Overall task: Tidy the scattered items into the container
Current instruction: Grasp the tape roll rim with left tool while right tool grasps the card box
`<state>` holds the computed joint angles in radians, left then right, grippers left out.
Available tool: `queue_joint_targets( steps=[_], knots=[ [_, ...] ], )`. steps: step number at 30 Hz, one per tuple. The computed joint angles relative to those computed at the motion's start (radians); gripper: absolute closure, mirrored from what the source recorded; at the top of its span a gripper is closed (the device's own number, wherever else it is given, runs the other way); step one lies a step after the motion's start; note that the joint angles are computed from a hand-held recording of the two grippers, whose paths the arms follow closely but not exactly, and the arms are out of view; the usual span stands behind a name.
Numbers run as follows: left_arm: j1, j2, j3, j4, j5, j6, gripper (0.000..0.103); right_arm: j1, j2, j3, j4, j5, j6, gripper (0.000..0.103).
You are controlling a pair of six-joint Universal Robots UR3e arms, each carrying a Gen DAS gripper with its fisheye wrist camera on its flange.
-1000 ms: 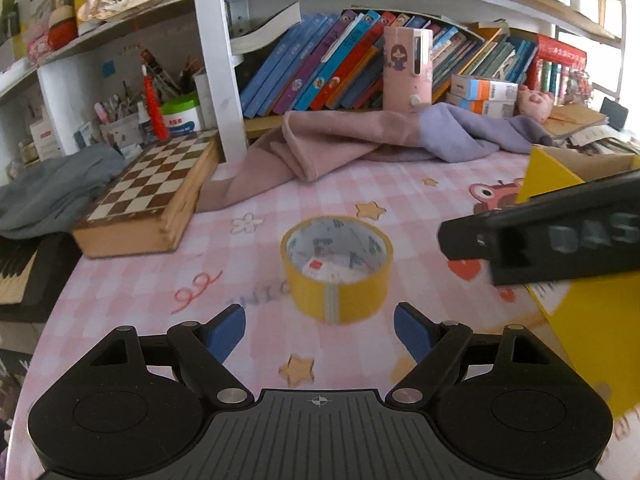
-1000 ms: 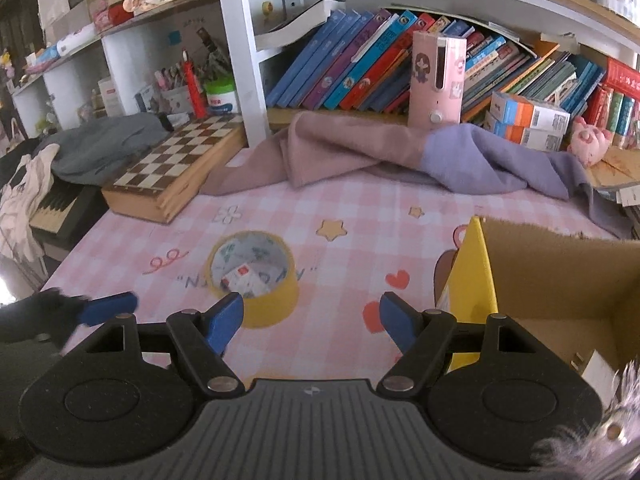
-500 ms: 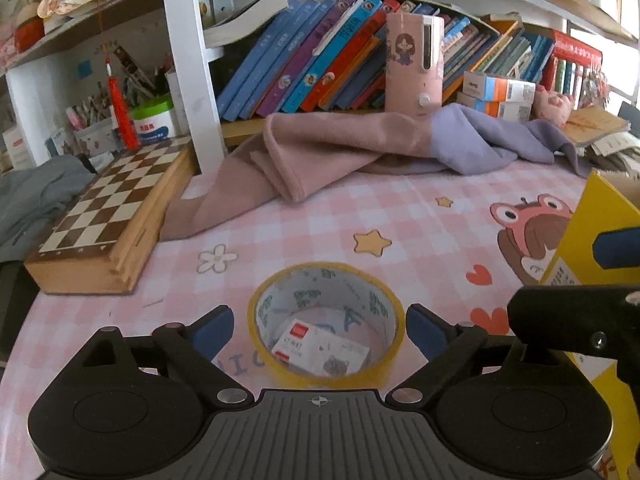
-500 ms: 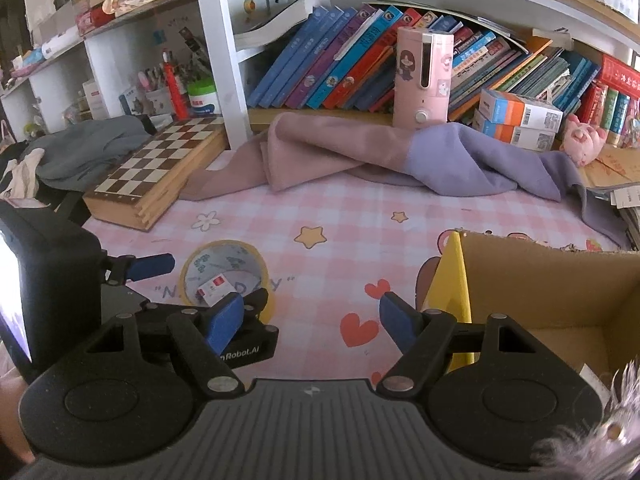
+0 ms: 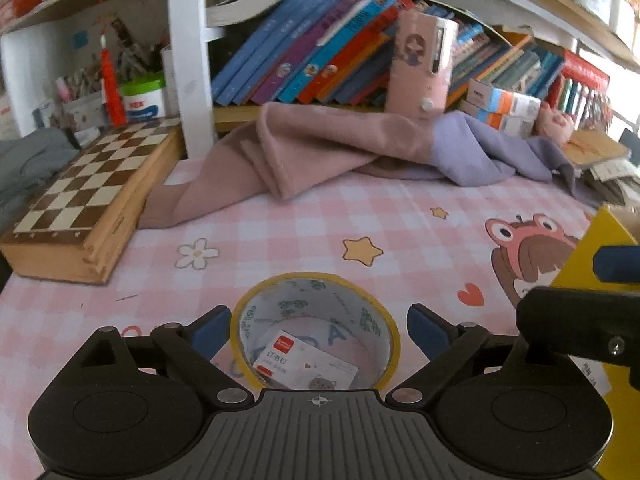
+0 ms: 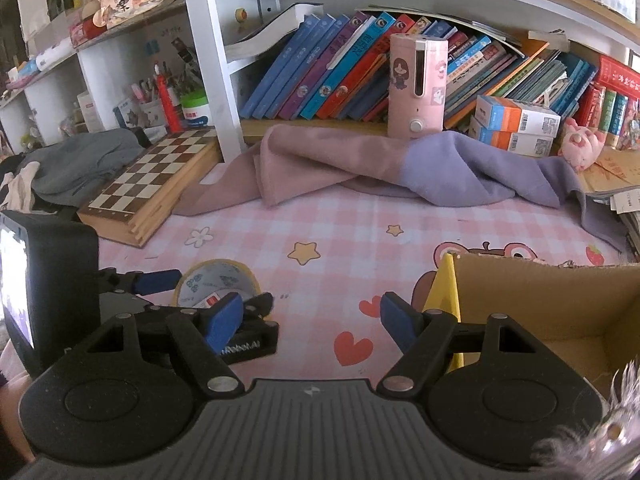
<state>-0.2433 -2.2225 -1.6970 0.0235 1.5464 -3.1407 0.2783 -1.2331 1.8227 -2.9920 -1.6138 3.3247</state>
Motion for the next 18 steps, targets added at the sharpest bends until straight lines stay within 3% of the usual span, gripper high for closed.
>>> queue_joint_targets(
  steps=[9, 18],
  knots=[
    [-0.012, -0.038, 0.039, -0.025, 0.033, 0.024, 0.013, -0.006, 0.004, -0.004, 0.014, 0.009, -0.006, 0.028],
    [0.069, 0.118, -0.152, 0.069, 0.002, -0.032, 0.014, 0.003, 0.016, -0.006, -0.017, 0.019, -0.013, 0.027]
  ],
)
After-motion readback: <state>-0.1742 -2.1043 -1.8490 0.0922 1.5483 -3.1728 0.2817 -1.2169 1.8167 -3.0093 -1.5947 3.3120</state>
